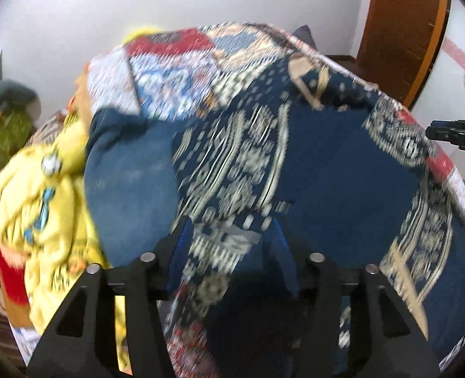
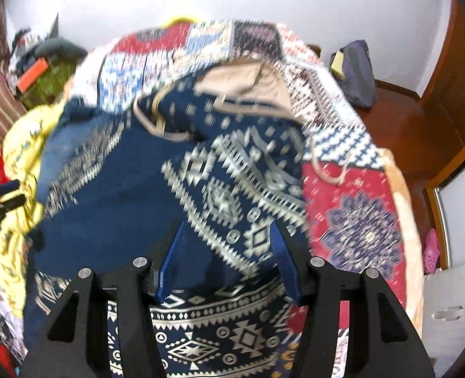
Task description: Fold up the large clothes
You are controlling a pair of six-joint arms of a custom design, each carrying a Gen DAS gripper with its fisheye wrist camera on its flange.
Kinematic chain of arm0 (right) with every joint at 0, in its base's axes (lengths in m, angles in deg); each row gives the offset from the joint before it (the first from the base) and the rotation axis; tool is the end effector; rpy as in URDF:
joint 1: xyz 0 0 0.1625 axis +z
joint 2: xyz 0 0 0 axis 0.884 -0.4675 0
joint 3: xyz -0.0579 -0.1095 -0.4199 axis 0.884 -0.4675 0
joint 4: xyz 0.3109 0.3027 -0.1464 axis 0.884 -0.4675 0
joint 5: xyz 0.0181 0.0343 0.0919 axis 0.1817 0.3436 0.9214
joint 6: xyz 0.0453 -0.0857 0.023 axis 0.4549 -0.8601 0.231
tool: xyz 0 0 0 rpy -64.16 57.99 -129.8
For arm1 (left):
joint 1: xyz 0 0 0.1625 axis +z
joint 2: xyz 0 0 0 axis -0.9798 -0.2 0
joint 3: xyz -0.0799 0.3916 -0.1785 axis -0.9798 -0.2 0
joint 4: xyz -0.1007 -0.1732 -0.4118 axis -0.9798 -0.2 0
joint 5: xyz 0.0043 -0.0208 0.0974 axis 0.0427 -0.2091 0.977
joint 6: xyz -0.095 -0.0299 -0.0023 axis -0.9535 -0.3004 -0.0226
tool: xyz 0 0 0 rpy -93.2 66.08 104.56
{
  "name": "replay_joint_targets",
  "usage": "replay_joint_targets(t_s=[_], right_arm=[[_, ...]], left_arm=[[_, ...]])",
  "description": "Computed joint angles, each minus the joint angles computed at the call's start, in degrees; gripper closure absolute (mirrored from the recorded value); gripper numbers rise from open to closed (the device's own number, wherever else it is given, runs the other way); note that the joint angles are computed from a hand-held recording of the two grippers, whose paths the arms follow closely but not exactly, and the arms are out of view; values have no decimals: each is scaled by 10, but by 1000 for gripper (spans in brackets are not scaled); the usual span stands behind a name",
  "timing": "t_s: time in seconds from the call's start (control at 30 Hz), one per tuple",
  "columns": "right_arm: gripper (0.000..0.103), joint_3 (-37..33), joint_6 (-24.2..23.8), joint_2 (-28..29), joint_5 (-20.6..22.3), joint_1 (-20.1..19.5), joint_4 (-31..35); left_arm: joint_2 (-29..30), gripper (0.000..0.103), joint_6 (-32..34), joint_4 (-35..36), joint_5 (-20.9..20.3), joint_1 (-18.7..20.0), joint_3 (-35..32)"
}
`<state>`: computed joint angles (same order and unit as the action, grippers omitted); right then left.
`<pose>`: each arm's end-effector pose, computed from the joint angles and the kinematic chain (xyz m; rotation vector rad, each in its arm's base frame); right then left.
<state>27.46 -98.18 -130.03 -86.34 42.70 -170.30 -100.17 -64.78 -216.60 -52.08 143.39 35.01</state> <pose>0.2304 -0.5605 0.1242 0.5632 -2.4460 0.5463 -0.0439 -0.5715 0.2539 0.5878 2.2886 -0.5949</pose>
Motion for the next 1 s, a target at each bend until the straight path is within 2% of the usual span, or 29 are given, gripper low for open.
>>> replay_joint_targets(t_s=[0.07,0.3,0.53,0.63,0.73,0.9,1.0], right_arm=[[52,-9,3,-10,14,-6,3],[52,-72,-18,13,11,-14,-12],[51,-163,-22,68,14,-33,18],[51,-209,-16,100,13,-44,46],[51,-250,14,126,28,-63,87],[51,-320,95,165,61,-96,178],[51,-350,119,185,73,-107,209]], left_arm=[[25,46,4,-8,-10,-5,-26],[120,45,29,-31,-21,-16,-132],[228,44,39,-21,-21,-2,-267],[268,44,25,3,-39,11,-324],[305,44,1,32,-53,24,-375],[361,44,-51,93,-89,52,-453],[392,44,-70,135,-106,63,-493]])
